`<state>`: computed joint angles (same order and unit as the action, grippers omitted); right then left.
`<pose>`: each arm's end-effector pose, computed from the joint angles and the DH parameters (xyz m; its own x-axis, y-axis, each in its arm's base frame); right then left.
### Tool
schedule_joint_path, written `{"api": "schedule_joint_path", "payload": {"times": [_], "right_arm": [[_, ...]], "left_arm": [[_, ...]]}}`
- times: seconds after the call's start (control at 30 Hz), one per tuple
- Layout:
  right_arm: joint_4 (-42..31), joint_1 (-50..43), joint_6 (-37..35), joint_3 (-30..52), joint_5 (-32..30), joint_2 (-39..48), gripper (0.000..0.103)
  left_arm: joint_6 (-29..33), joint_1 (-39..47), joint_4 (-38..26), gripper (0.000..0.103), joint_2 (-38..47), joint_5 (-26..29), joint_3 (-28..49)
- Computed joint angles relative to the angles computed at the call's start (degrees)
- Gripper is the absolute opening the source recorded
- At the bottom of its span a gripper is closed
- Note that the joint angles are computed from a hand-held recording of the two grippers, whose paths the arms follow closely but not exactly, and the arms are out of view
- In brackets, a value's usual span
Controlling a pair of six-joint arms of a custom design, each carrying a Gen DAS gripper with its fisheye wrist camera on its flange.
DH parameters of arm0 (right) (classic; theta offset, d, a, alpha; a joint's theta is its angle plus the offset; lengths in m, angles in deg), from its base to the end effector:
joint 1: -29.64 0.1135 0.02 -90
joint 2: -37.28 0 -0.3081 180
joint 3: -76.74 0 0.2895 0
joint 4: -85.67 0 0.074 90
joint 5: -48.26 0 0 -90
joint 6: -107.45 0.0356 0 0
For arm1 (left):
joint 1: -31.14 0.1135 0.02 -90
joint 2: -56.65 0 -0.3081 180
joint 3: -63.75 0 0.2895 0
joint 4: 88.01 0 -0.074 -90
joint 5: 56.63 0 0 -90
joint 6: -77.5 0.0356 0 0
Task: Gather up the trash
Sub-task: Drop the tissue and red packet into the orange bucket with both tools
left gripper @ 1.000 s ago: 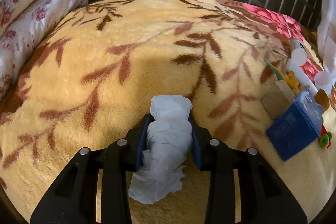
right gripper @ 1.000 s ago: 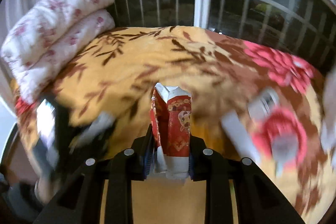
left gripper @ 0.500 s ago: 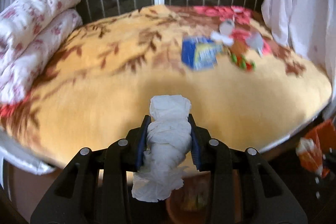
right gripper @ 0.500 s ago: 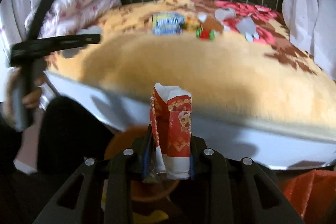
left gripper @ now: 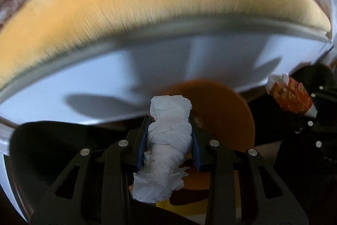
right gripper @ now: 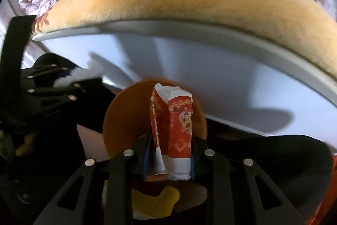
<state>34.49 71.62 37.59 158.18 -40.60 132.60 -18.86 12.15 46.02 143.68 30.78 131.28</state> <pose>0.2799 0.2509 0.2515 -0.8610 -0.3116 -0.4021 -0.3899 0.9119 0.1282 0.3054 -0.1034 0.2249 -0.8890 0.1889 -0.4172 0.2101 0.9777 -0.0051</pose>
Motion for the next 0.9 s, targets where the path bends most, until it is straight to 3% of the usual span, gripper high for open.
{"api": "schedule_joint_path", "payload": {"times": [0.37,0.67,0.9], "right_arm": [[-1.95,-2.19,-1.82,3.9,-6.14,9.66,0.028],[-3.57,-3.88,-2.41,6.84,-8.87,15.07,0.028],[-4.23,-4.37,-1.91,7.9,-9.22,16.16,0.031]], "left_arm": [[1.0,2.22,-1.18,0.034,9.53,5.61,2.54],[1.17,1.6,-2.68,0.034,15.03,6.0,5.72],[3.07,2.54,-1.24,0.036,14.64,5.77,3.15]]}}
